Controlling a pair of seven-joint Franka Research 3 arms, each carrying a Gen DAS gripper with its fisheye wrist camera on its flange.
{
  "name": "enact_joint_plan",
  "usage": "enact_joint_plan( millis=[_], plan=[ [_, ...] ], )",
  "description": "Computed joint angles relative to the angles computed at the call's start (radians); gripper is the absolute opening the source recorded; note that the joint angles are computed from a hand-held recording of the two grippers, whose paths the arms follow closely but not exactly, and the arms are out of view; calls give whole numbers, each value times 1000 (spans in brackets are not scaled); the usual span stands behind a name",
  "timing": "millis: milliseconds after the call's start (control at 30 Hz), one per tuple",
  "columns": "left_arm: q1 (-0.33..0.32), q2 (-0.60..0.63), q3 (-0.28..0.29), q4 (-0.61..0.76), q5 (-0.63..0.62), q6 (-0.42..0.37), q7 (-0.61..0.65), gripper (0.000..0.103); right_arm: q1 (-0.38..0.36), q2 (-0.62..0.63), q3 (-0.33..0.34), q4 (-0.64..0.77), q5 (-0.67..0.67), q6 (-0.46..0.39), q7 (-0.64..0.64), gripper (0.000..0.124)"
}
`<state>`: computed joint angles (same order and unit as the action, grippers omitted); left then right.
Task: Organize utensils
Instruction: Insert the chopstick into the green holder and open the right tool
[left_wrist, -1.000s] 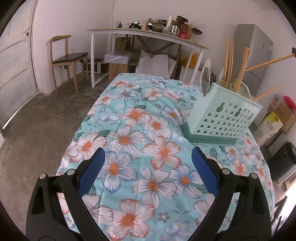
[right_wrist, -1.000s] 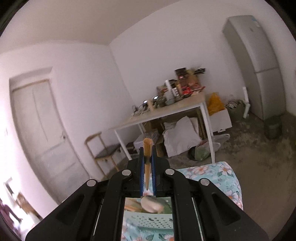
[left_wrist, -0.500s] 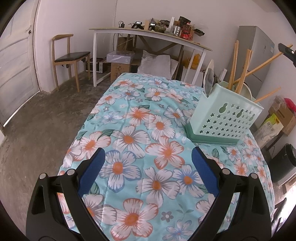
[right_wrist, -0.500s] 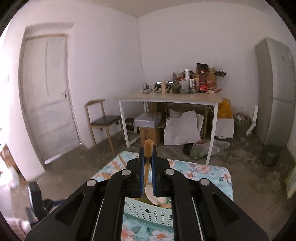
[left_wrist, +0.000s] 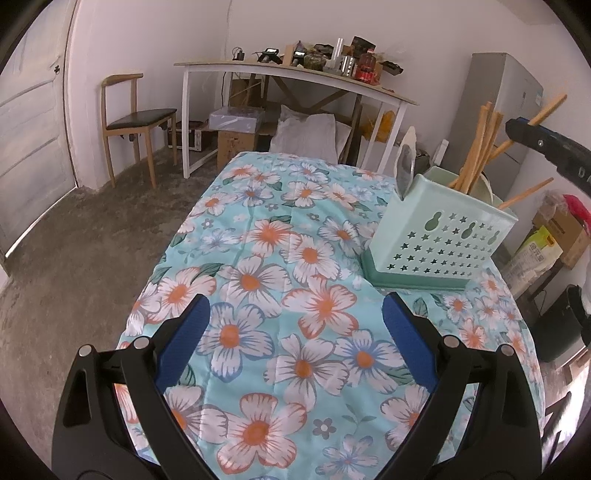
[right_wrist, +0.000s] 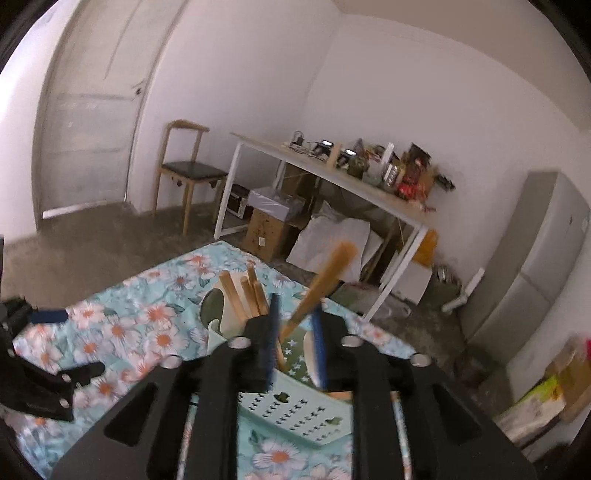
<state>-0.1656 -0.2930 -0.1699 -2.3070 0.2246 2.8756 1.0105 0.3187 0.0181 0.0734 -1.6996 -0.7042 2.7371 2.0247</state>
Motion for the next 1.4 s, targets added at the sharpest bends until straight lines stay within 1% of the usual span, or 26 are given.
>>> enact_joint_plan(
  millis=[33, 167, 233, 333, 400, 433, 467, 500, 567, 633, 700, 833, 967, 1033, 1167, 1233, 1300, 1333, 1367, 1400],
  plan=[
    [1, -1, -3, 2, 3, -2, -2, 91, -5, -11, -5, -11, 11, 25, 21, 39],
    [8, -4, -14, 10, 23, -2, -17, 91, -39, -55, -9, -61, 73, 113, 69, 47],
    [13, -8, -22, 13, 38, 0, -30, 91, -55, -75, -5, -89, 151, 154, 53, 50],
    [17, -13, -29, 17, 56, 2, -48, 91, -64, -114, -12, -147, 361, 229, -40, 54],
    [20, -17, -32, 20, 65, 5, -63, 91, -41, -144, -41, -193, 562, 280, -148, 57],
    [21, -20, -33, 20, 68, 5, -67, 91, -34, -155, -52, -211, 628, 298, -181, 57],
    [20, -22, -32, 22, 71, 3, -70, 91, -1, -173, -89, -233, 754, 320, -246, 57],
    [20, -24, -33, 23, 74, 2, -73, 91, 18, -183, -112, -244, 832, 328, -287, 57],
    [24, -31, -39, 21, 87, 8, -87, 91, 43, -197, -147, -251, 958, 325, -353, 57],
    [19, -34, -37, 17, 88, 9, -88, 91, 25, -209, -147, -258, 1014, 322, -370, 57],
    [7, -34, -29, 14, 79, 3, -79, 91, 34, -222, -158, -265, 1090, 329, -425, 57],
    [2, -37, -24, 9, 70, 3, -72, 91, 33, -233, -146, -273, 1185, 336, -513, 57],
    [10, -40, -30, 6, 81, 15, -79, 91, 17, -216, -123, -258, 1250, 291, -574, 57],
    [10, -40, -31, 5, 84, 18, -80, 91, -17, -206, -92, -259, 1230, 263, -561, 57],
    [-1, -39, -22, 6, 68, 13, -72, 91, -45, -172, -58, -224, 1183, 188, -575, 57],
    [-9, -40, -15, 5, 55, 13, -63, 91, -59, -142, -39, -202, 1139, 171, -558, 57],
    [-14, -41, -12, 3, 46, 14, -54, 91, -65, -111, -30, -178, 1122, 178, -542, 57],
    [-15, -42, -11, 2, 44, 15, -50, 91, -62, -91, -31, -158, 1134, 181, -553, 56],
    [-13, -44, -13, 0, 44, 16, -49, 91, -61, -78, -31, -143, 1143, 184, -565, 43],
    [-7, -43, -18, 1, 48, 15, -56, 91, -59, -59, -31, -120, 1157, 176, -590, 34]
  ],
)
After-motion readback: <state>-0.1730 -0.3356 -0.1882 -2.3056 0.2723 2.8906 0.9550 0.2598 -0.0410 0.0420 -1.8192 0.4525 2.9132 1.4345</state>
